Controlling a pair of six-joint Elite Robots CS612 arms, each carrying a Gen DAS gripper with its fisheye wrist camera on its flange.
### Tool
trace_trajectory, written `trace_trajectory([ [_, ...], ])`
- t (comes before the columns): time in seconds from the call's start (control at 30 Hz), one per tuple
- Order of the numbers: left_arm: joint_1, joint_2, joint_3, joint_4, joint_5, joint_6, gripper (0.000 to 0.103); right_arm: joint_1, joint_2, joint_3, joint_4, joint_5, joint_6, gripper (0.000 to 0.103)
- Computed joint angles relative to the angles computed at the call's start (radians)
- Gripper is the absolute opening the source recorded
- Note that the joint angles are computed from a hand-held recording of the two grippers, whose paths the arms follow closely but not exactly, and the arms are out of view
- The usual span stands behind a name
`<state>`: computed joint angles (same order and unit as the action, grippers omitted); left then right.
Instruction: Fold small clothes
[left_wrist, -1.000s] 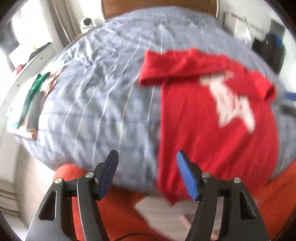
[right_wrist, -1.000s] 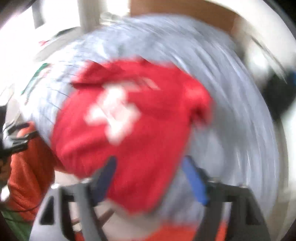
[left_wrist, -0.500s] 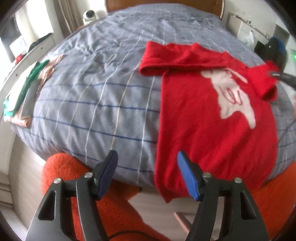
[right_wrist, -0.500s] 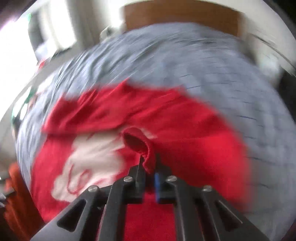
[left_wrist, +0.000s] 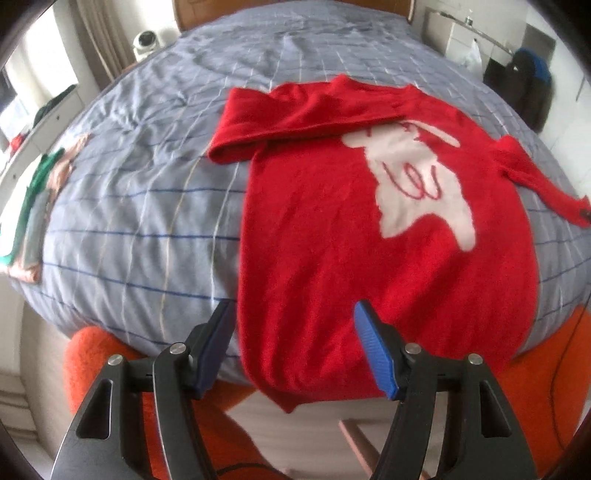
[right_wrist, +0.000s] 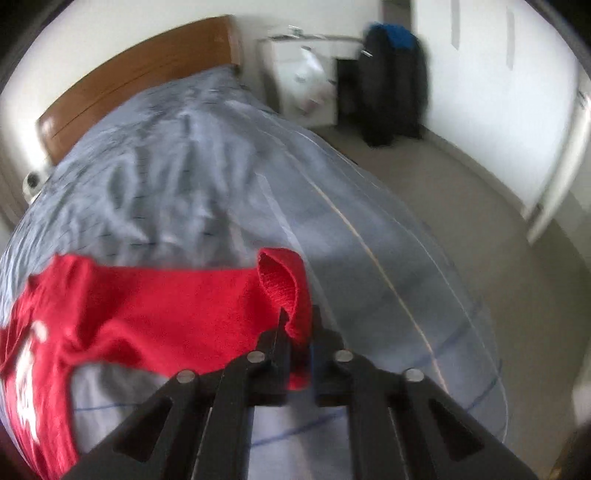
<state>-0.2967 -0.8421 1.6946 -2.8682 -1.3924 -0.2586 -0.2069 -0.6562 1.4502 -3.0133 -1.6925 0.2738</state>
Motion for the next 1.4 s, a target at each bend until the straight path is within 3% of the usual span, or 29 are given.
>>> trace_trajectory([
  [0.1,0.003,0.001,-0.005,0.023,0.02,-0.016,0.069,-0.03,-0.002,0.018,0.0,0.022,0.042,0.006],
  [0.23,0.009,0.009,-0.016,0.052,0.026,-0.038,0.069,-0.046,-0.009,0.037,-0.018,0.018,-0.002,0.006],
  [0.3,0.007,0.012,-0.018,0.057,0.03,-0.03,0.069,-0.047,0.001,0.02,0.035,0.009,-0.028,0.006],
  [0.4,0.004,0.011,-0.017,0.056,0.037,-0.015,0.069,-0.06,0.01,0.019,0.055,0.055,-0.035,0.006],
  [0.47,0.003,0.008,-0.012,0.044,0.046,-0.006,0.069,-0.076,-0.006,0.054,0.003,0.108,-0.004,0.008],
  [0.53,0.003,0.009,-0.01,0.04,0.062,0.001,0.069,-0.094,-0.017,0.085,-0.043,0.163,0.045,0.026],
  [0.7,0.007,0.019,-0.029,0.052,0.076,0.026,0.069,-0.088,-0.069,0.153,-0.143,0.075,0.038,0.033],
  [0.77,0.006,0.026,-0.046,0.055,0.075,0.043,0.069,-0.088,-0.081,0.158,-0.171,0.138,0.014,0.033],
  [0.83,0.006,0.032,-0.062,0.056,0.063,0.068,0.069,-0.096,-0.079,0.15,-0.157,0.281,-0.004,0.036],
  [0.9,0.008,0.035,-0.083,0.059,0.039,0.113,0.069,-0.089,-0.064,0.119,-0.051,0.334,-0.026,0.041],
  [0.97,0.017,0.033,-0.099,0.055,0.017,0.143,0.069,-0.078,-0.047,0.101,0.03,0.285,-0.023,0.042],
  [1.03,0.029,0.031,-0.123,0.041,-0.002,0.18,0.074,-0.075,-0.044,0.118,-0.009,0.225,0.011,0.039],
  [1.1,0.038,0.04,-0.159,0.016,-0.012,0.234,0.082,-0.051,-0.062,0.146,-0.052,0.097,0.02,0.04],
  [1.17,0.038,0.069,-0.221,-0.002,-0.025,0.34,0.09,-0.033,-0.08,0.176,-0.115,0.063,0.008,0.048],
  [1.33,0.009,0.2,-0.429,0.087,-0.09,0.658,0.091,0.005,-0.104,0.221,-0.212,0.157,-0.039,0.057],
  [1.4,0.002,0.252,-0.498,0.132,-0.1,0.714,0.089,0.019,-0.105,0.236,-0.226,0.217,-0.026,0.057],
])
